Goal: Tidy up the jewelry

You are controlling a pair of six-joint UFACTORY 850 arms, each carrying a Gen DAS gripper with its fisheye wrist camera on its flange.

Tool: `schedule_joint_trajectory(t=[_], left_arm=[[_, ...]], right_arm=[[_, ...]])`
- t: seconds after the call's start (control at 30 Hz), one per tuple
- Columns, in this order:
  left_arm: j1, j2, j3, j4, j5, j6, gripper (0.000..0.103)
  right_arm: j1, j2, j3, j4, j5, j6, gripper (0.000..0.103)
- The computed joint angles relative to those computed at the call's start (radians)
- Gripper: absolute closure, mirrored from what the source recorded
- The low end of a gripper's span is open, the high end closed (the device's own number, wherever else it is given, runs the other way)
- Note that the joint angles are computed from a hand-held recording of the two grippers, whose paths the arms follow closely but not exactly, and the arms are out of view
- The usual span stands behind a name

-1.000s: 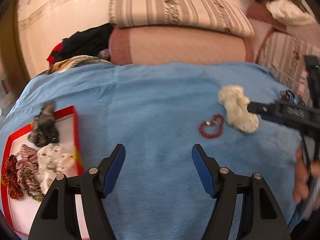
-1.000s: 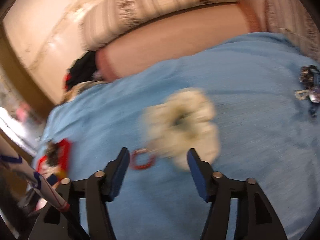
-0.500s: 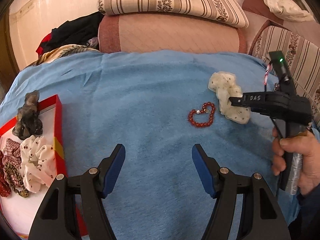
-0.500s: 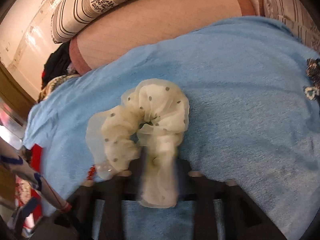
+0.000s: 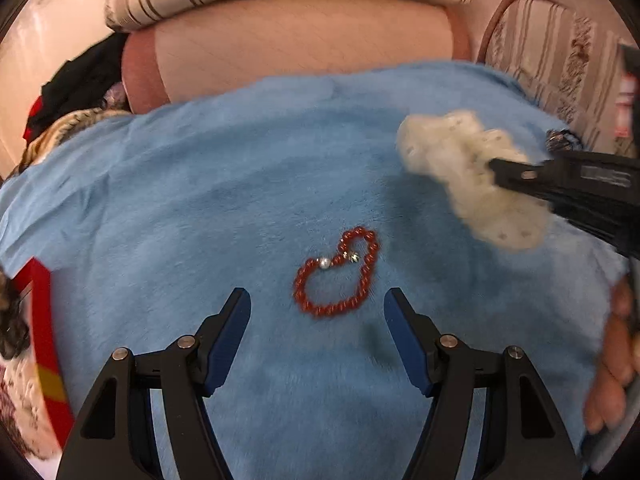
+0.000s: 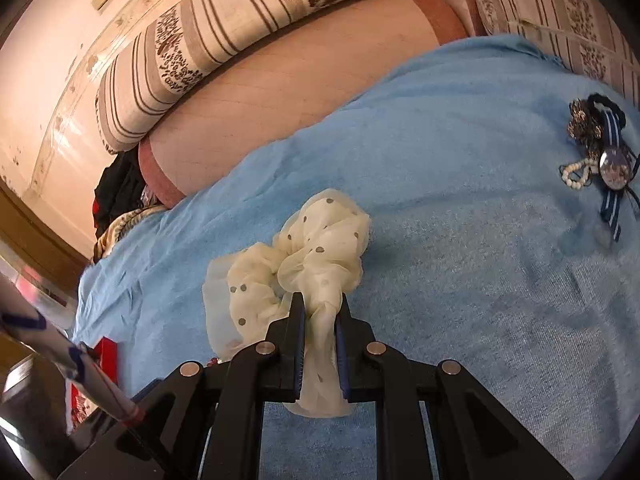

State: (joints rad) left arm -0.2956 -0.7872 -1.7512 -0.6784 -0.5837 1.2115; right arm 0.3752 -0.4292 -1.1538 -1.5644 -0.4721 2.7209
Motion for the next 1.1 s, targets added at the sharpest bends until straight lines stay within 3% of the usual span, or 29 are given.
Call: schedule_joint_trajectory(t=[0.1,0.2,0.27,0.33,0.37,0.4,0.6,0.63,0.87,1.1], left_arm=[[-0.026,-0.069,-0.086,0.13,-0.027,-0.126,0.035],[-0.03,-0.077,-0.087,0.07,0.006,-0.083,0.033],[-0.029,-0.077,-0.08,0.039,0.036,-0.08,0.046],[-0.029,-0.06,-0.045,0.01,0.097,-0.055,0.071],[-0.026,-0.054,-0.034,-0.008,0.106,-0.039,0.076],[-0.021,-0.05,-0.027,-0.017,0.109,-0.035,0.088],[0.032,0.004,0.048,-0.132,0.05,0.045,0.089],[0.042,0.014,0.06,-0.147,0.04,0.062,0.096],[0.114,0.111,0.155,-0.299,-0.013,0.234,0.096],[0.12,0.044,0.072,-0.167,-0.075,0.093,0.094]], right_arm=[[-0.005,0.011,0.015,-0.047,0.009,0.058,0.089],[-0.005,0.01,0.013,-0.075,0.012,0.086,0.089],[-0.006,0.008,0.009,-0.091,0.019,0.1,0.089],[-0.006,0.007,0.009,-0.099,0.018,0.106,0.089],[-0.005,0.006,0.009,-0.102,0.017,0.11,0.089],[-0.005,0.005,0.007,-0.107,0.02,0.113,0.089],[0.01,0.003,-0.006,-0.121,0.009,0.092,0.089],[0.016,0.0,-0.012,-0.12,0.007,0.08,0.089],[0.056,-0.03,-0.065,-0.095,-0.001,-0.032,0.089],[0.066,-0.058,-0.097,-0.011,-0.018,-0.119,0.089]])
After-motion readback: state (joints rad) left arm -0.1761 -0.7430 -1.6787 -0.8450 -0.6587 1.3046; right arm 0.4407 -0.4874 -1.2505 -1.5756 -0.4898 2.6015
